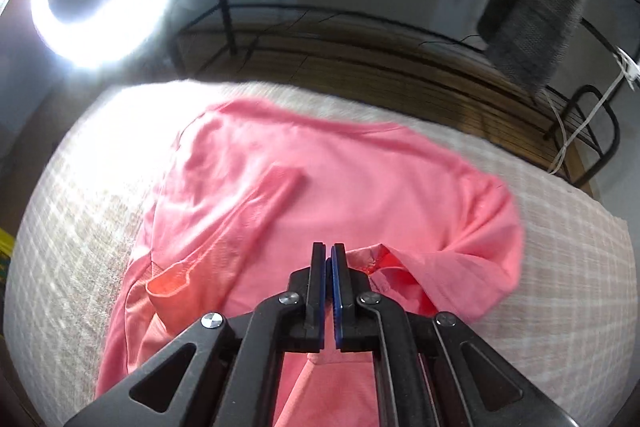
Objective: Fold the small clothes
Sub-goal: 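Fold the held side over the shirt body with both tools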
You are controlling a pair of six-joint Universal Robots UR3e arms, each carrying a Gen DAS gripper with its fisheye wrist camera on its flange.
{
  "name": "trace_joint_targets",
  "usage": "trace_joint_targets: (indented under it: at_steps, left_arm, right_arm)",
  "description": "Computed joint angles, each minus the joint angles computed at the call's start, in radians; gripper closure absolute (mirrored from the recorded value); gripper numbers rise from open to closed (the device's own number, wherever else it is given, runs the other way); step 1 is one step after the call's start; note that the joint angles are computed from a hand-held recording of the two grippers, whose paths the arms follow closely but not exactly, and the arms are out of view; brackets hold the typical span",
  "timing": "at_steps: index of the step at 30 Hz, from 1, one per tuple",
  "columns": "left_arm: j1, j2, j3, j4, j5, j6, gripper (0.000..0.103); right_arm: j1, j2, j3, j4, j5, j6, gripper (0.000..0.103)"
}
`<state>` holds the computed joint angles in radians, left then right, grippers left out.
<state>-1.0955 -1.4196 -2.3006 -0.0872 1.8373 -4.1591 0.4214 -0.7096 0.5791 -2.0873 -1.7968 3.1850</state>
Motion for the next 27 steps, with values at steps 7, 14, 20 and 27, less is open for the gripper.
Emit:
trace_joint_targets:
  at_steps: [7, 14, 20, 27]
  left_arm:
    - [-0.008, 0.042, -0.035, -0.031, 0.012, -0.005, 0.101]
    - [-0.033, 0.066, 0.03, -0.156, 0.028, 0.046, 0.1]
    - [-0.098, 0.152, 0.029, -0.254, 0.119, 0.04, 0.084]
    - [-0.04, 0.216, -0.035, -0.254, 0.107, 0.021, 0.084]
  right_arm:
    - [0.007, 0.103, -0.09, 0.042, 0.019, -0.004, 0.103]
    - [-0.057, -0.043, 0.123, -0.023, 0.226, -0.069, 0.058]
    - [-0.207, -0.315, 0.434, -0.162, 0.45, -0.057, 0.056]
    - [-0.201, -0.177, 0.12, 0.075, 0.194, 0.033, 0.05]
